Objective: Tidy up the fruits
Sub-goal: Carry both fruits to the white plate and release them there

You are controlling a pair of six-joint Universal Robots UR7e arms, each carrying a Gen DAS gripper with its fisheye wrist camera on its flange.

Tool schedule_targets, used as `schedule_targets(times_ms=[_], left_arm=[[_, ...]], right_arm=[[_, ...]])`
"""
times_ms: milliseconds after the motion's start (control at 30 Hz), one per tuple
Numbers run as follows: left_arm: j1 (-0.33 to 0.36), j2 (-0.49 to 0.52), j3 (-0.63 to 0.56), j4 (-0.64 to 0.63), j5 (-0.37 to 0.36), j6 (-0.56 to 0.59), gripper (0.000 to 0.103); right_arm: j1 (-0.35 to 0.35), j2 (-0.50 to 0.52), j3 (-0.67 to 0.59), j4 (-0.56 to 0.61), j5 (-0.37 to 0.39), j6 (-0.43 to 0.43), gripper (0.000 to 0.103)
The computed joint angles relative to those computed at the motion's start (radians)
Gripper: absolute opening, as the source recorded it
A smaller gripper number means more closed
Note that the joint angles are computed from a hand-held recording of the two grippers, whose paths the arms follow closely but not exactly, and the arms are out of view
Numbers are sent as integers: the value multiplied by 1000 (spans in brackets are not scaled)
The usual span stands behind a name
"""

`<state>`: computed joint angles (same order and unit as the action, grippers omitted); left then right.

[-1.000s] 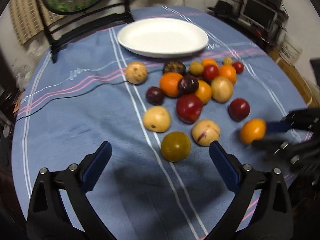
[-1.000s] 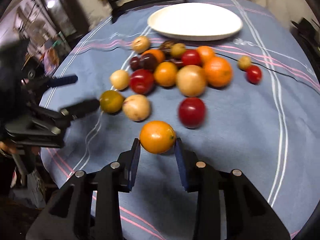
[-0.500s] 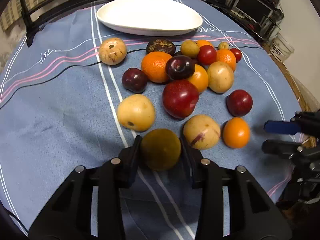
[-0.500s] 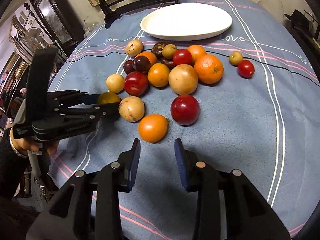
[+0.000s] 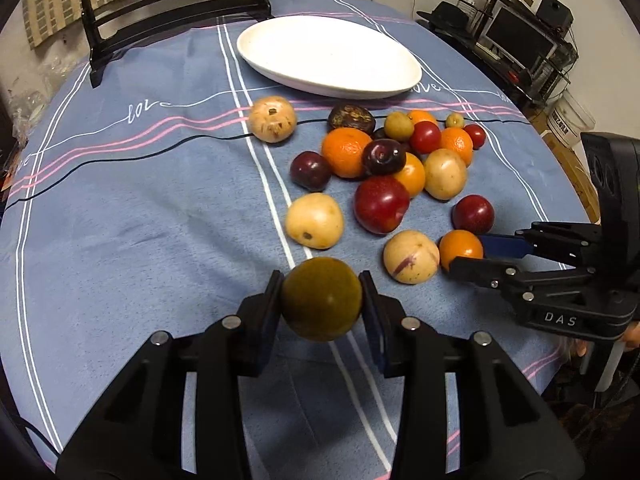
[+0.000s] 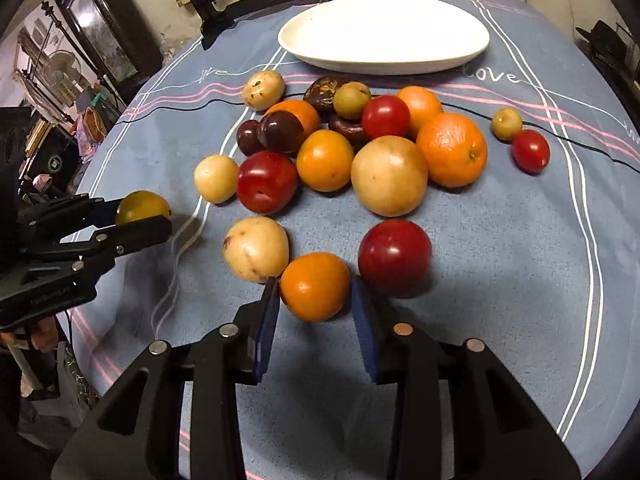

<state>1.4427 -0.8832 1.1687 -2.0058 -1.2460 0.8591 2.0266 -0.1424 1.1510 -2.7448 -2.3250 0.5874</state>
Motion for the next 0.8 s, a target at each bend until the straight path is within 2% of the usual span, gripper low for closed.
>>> schedule_targets(times_ms=[367, 567, 800], left_arm=[[-34, 4, -14, -4, -13, -29, 38], [-69, 7, -8, -58, 7, -33, 38], [-124, 19, -35, -143, -14, -10, 38]], right_arm=[[31, -70, 102, -111, 3, -4, 36], [33, -129, 146, -262, -2, -48, 36], [25, -207, 179, -496, -46, -166, 36]])
